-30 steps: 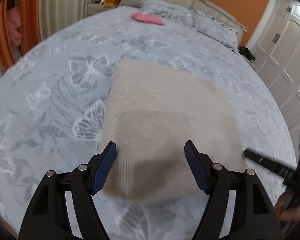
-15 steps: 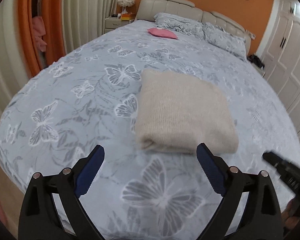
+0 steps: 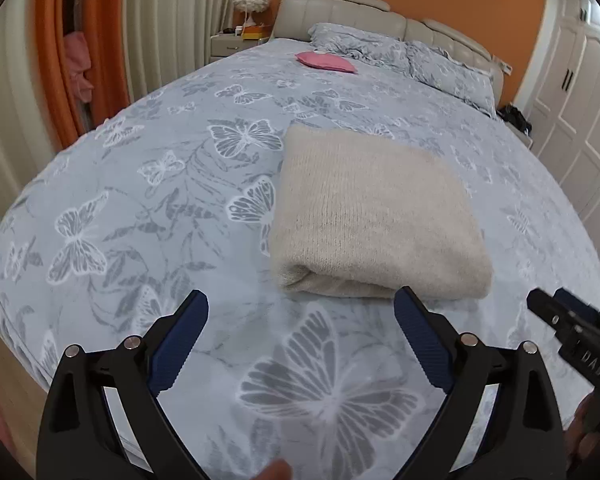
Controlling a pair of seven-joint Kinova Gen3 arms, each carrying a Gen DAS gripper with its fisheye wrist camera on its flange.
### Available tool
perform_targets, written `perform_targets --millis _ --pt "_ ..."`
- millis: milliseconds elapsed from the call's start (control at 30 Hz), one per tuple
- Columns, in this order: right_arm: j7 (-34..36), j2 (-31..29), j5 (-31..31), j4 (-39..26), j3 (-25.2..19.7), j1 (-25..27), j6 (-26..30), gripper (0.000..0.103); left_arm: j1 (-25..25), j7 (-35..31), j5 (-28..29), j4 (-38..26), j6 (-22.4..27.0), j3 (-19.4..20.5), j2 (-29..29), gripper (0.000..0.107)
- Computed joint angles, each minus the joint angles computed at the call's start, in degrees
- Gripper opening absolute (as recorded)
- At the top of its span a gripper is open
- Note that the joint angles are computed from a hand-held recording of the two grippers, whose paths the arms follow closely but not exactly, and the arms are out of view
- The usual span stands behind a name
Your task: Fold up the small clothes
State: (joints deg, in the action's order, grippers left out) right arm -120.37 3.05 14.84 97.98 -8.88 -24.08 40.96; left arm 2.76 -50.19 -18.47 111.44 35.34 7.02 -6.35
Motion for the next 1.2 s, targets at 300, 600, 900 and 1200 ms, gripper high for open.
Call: perform_targets --millis 300,600,900,1200 --pt "-4.02 0.13 5.33 -0.48 -0.91 -2.60 2.99 0.074 1.68 1.01 -3.43 -2.64 6.72 0.97 0.02 0.094" --pt "-7.94 -2.09 9.86 1.39 -2.45 -4.25 3.79 0.078 3.72 4.98 -10.46 -4.52 14.31 4.49 0.47 0.095" --pt "-6.86 -2.99 9.10 1.94 -3.23 -3.60 4.49 0.079 5.30 7.02 -10.06 -5.17 16.90 3.15 0.76 0.095" --pt "-8.02 -3.84 8.14 2.64 -3.67 -3.28 4.37 0.079 4.38 9.04 -8.92 -4.65 16.72 2.12 0.02 0.097"
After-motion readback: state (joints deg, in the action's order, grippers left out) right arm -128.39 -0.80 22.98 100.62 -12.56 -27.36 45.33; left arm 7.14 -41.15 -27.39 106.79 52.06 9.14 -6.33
